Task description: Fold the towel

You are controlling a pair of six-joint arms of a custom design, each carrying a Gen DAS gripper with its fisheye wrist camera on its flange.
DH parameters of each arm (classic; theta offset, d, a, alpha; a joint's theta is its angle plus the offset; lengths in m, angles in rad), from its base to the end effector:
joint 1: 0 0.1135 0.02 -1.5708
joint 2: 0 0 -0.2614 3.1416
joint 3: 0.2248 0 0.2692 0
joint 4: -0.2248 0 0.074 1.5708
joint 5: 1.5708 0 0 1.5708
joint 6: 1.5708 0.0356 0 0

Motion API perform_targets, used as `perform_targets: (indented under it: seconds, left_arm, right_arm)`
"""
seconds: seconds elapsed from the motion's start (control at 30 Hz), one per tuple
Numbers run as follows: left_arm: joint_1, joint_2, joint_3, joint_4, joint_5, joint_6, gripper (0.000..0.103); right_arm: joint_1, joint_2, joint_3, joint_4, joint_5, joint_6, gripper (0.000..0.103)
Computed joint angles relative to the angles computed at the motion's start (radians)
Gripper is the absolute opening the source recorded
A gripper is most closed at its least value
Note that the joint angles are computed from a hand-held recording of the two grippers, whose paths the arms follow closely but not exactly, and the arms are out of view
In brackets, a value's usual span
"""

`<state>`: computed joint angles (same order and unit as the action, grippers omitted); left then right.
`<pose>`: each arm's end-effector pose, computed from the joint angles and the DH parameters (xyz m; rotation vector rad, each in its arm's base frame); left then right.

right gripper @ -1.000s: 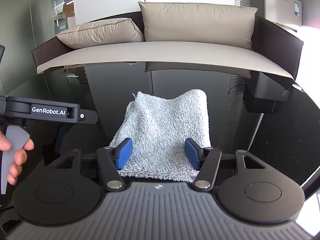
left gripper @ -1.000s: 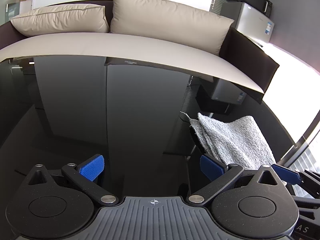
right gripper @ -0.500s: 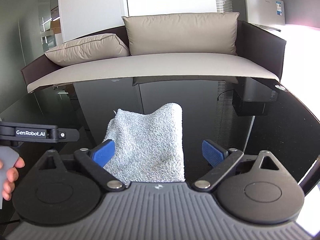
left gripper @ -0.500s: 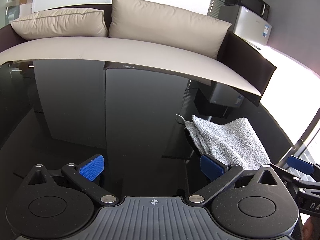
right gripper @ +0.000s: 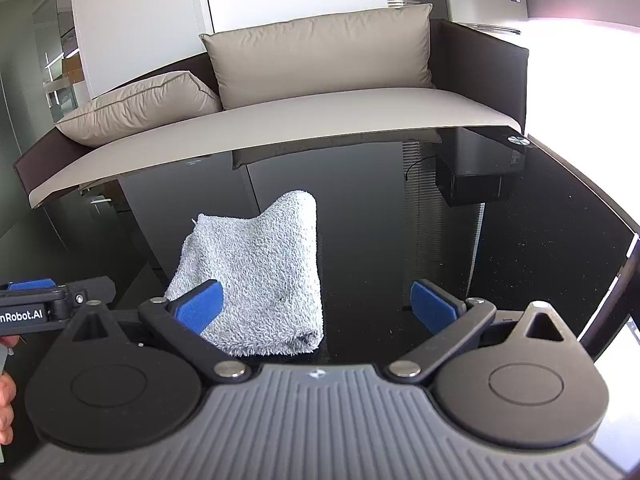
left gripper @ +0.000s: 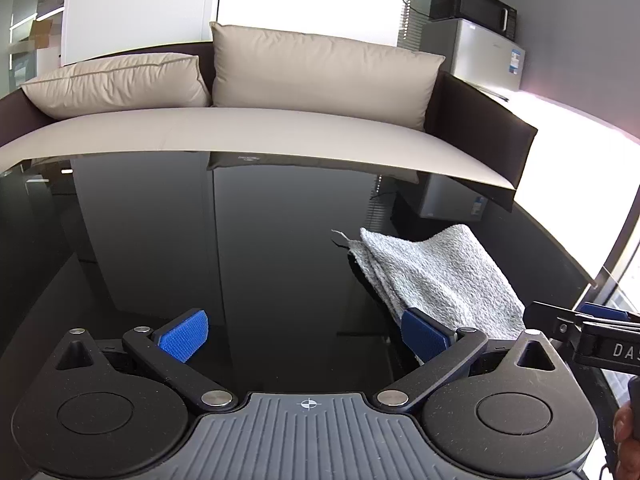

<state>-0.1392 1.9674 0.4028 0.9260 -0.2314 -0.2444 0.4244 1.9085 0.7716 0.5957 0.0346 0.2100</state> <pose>0.2684 -0.0294 0.0278 -0.2426 2.1766 0.0398 0.3334 0.1493 0.0908 -0.2072 2.1203 0.3408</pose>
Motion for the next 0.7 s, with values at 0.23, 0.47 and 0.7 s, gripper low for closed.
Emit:
perform_targets:
  seconds: [0.23, 0.47, 0.7]
  left_arm:
    - [-0.076, -0.006, -0.065, 0.064, -0.091, -0.008, 0.102]
    - [-0.12, -0.007, -0.135, 0.152, -0.106, -0.032, 0.102]
    - [-0.167, -0.005, -0.178, 0.189, -0.14, -0.048, 0.102]
  right_arm:
    - [0.014, -0.058, -0.089, 0.036, 0.038, 0.001, 0.102]
    - [0.022, -0.12, -0.179, 0.063, 0.061, 0.004, 0.102]
    - [0.04, -0.174, -0.268, 0.115, 0.066, 0.001, 0.102]
